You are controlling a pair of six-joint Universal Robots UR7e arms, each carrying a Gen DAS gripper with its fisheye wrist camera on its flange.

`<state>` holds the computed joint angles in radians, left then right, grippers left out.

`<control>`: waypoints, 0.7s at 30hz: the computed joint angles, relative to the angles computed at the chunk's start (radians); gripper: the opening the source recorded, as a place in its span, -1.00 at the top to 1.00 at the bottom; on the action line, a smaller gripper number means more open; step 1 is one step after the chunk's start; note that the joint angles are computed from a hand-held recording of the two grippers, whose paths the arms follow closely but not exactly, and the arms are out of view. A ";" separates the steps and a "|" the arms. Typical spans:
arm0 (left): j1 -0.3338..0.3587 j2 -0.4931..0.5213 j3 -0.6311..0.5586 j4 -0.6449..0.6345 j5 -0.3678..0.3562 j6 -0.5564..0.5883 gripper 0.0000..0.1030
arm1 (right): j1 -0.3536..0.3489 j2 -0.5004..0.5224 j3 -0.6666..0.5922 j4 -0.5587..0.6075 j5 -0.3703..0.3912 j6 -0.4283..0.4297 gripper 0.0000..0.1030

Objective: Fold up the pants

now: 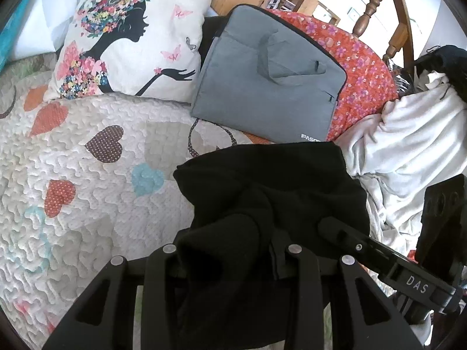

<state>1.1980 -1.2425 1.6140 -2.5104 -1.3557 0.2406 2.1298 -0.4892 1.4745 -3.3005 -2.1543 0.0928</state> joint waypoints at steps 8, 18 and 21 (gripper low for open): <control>0.001 0.046 -0.034 0.008 0.036 -0.027 0.34 | -0.024 0.010 -0.046 0.079 -0.017 0.013 0.41; 0.008 0.084 -0.060 0.013 0.092 -0.038 0.33 | -0.061 0.050 -0.114 0.139 -0.025 0.000 0.41; 0.010 0.097 -0.069 0.016 0.104 -0.035 0.33 | -0.072 0.056 -0.126 0.152 -0.022 -0.002 0.41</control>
